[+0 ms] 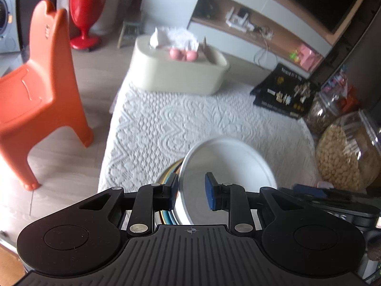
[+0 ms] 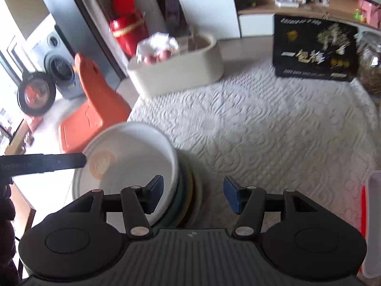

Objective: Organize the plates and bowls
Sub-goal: 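Open both grippers off the stack and move them to the red-rimmed tray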

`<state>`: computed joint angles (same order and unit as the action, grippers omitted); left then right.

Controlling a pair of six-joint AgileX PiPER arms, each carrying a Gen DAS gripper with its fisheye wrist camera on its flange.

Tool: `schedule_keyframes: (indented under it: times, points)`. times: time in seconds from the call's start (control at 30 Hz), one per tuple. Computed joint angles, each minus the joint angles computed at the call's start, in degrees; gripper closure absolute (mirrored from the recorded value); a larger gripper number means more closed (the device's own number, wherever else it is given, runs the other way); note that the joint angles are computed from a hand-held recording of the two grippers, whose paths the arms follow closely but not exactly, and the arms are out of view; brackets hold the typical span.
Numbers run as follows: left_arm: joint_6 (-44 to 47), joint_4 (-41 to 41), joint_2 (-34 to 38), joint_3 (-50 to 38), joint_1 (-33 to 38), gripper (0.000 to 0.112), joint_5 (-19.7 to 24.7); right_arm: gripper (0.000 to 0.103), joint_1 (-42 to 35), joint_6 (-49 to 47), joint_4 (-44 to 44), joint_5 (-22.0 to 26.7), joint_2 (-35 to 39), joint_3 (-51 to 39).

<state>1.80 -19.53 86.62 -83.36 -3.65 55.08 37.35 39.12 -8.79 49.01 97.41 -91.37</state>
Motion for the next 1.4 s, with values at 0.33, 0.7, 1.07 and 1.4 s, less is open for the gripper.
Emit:
schedule_keyframes:
  times: [0.33, 0.7, 1.07, 1.4]
  points:
    - [-10.1, 8.1, -1.7, -2.5, -12.4, 0.085, -5.3, 0.046, -6.4, 5.9, -13.2, -2.1, -24.6, 24.4]
    - [-8.3, -7.3, 25.6, -20.7, -34.9, 0.085, -4.3, 0.046, -36.8, -13.6, -2.1, -4.1, -36.6, 42.7]
    - [-22.0, 5.2, 49.1, -49.4, -43.7, 0.085, 6.1, 0.059, -55.6, -42.7, 25.3, -9.6, -24.2, 45.3]
    - [-15.5, 0.9, 38.6, -28.0, -40.4, 0.089, -5.0, 0.07, -44.6, -38.1, 28.3, -9.3, -25.9, 45.7]
